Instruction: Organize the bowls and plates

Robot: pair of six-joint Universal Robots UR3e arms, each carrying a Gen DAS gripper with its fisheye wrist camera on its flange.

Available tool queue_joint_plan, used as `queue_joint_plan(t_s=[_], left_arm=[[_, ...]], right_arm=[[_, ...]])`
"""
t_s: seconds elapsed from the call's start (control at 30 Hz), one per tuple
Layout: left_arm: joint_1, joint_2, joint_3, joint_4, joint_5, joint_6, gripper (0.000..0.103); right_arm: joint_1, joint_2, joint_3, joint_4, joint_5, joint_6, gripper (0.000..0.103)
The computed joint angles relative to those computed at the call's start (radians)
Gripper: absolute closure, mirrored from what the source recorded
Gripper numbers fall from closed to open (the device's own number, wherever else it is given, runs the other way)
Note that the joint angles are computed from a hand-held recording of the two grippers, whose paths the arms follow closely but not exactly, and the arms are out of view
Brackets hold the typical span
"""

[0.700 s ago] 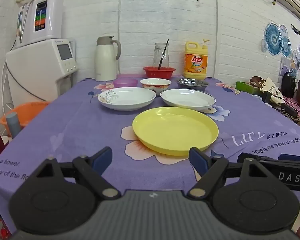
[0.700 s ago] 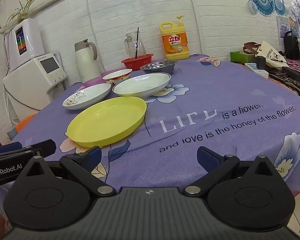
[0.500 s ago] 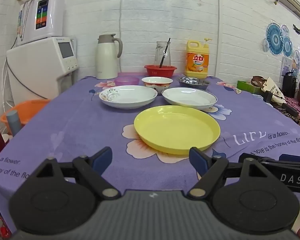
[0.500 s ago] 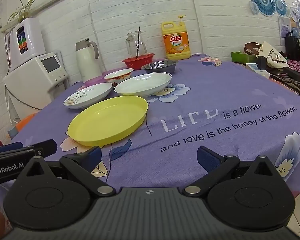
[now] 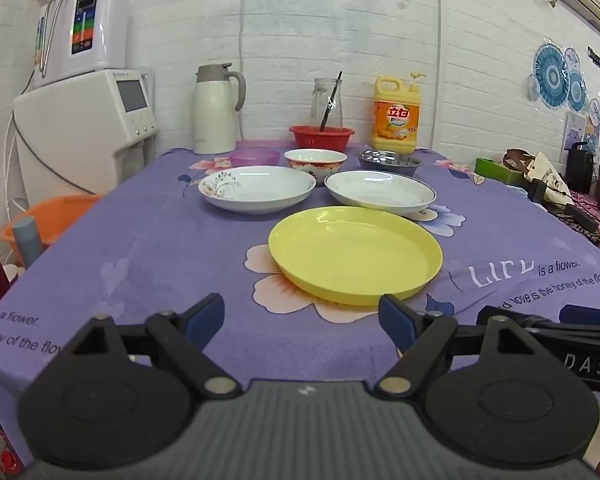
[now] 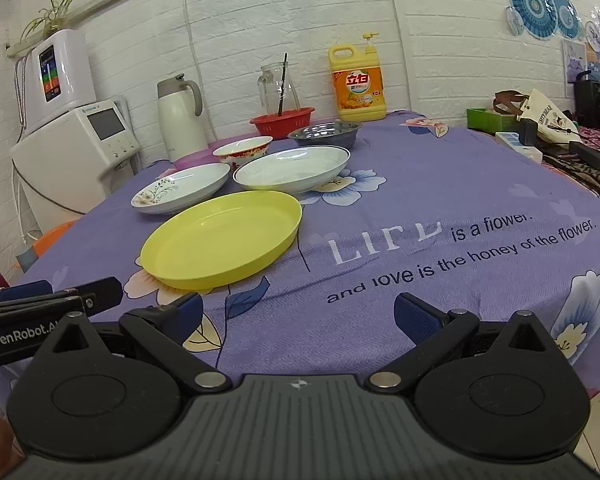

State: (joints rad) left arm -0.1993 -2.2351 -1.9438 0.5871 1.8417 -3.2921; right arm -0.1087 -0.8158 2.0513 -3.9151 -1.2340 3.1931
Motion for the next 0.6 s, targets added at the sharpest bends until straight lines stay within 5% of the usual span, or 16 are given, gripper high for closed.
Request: queue_joint_plan(t_s=[0.6], left_arm=[[0.011, 0.002, -0.001, -0.002, -0.021, 0.001, 0.022]], right_arm=[[0.004, 0.002, 0.002, -0.008, -0.004, -0.009, 0.0]])
